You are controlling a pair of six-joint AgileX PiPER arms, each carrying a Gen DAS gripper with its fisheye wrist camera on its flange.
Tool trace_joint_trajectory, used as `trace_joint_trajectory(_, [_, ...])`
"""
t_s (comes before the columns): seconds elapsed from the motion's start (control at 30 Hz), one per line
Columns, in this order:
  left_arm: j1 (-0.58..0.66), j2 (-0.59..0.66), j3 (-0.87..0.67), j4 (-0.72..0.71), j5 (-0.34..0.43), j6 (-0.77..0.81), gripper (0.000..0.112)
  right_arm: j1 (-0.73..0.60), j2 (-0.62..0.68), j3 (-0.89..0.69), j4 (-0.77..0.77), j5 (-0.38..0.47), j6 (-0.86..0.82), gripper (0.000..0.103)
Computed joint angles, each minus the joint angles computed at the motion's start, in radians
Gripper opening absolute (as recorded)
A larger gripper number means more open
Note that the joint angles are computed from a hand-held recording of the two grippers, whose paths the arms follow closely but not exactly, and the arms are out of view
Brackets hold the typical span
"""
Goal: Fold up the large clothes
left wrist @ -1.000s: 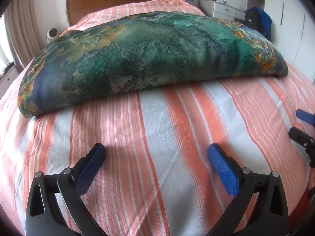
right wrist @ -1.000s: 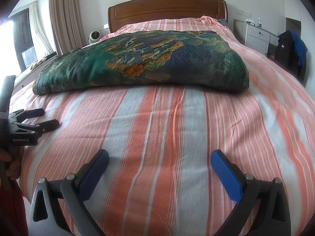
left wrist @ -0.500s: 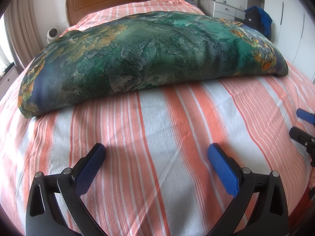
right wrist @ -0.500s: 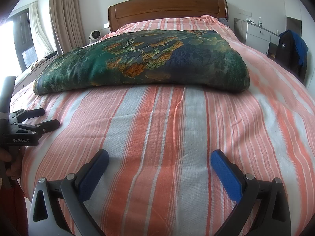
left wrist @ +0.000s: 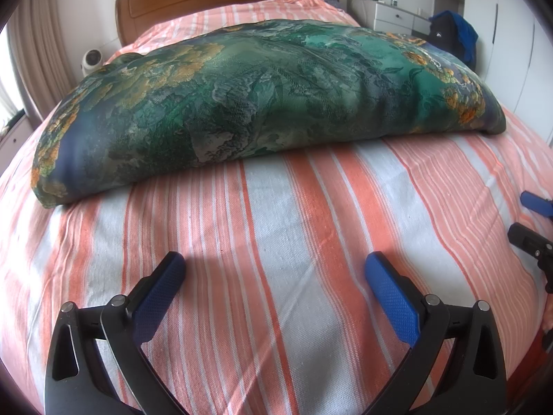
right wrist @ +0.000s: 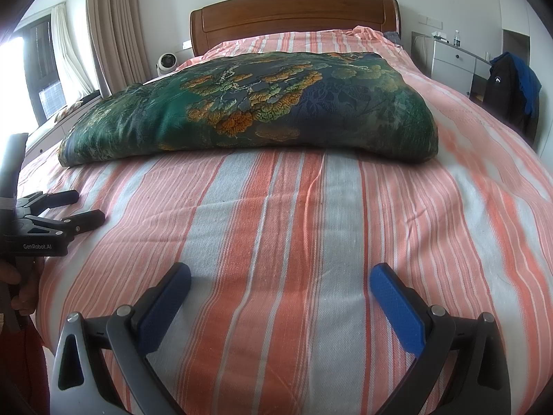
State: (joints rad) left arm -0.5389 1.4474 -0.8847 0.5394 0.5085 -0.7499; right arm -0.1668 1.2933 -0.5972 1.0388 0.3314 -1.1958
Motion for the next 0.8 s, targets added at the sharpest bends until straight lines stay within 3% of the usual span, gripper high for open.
trace_joint_trajectory(0.1, [0.007, 0.002, -0.008, -0.03, 0.005, 0.031, 0.102, -0.016, -0.005, -0.011, -0.04, 0.03, 0.04, 0.102])
trace_joint_trajectory(0.23, [0.032, -0.002, -0.036, -0.138, 0.034, 0.146, 0.103, -0.229, -0.013, -0.07, 0.138, 0.274, -0.049, 0.102])
trace_joint_trajectory(0.3, [0.045, -0.005, -0.064, -0.205, 0.075, 0.221, 0.102, -0.314, 0.028, -0.129, 0.196, 0.349, -0.043, 0.102])
trace_joint_trajectory(0.43, [0.065, -0.046, -0.154, -0.313, 0.181, 0.41, 0.096, -0.412, 0.27, -0.379, 0.174, 0.464, 0.195, 0.102])
trace_joint_trajectory(0.6, [0.074, -0.028, -0.398, -0.378, 0.316, 0.573, 0.097, -0.416, 0.492, -0.54, 0.252, 0.516, 0.35, 0.101])
trace_joint_trajectory(0.67, [0.085, 0.034, -0.556, -0.429, 0.399, 0.639, 0.097, -0.386, 0.514, -0.554, 0.319, 0.495, 0.297, 0.071])
trace_joint_trajectory(0.7, [0.089, 0.078, -0.656, -0.456, 0.44, 0.669, 0.097, -0.365, 0.491, -0.549, 0.299, 0.452, 0.293, 0.061])
trace_joint_trajectory(0.73, [0.092, 0.124, -0.756, -0.486, 0.496, 0.695, 0.097, -0.354, 0.461, -0.53, 0.301, 0.421, 0.278, 0.04])
trace_joint_trajectory(0.8, [0.08, 0.224, -0.956, -0.527, 0.542, 0.717, 0.097, -0.329, 0.345, -0.459, 0.338, 0.372, 0.175, 0.035])
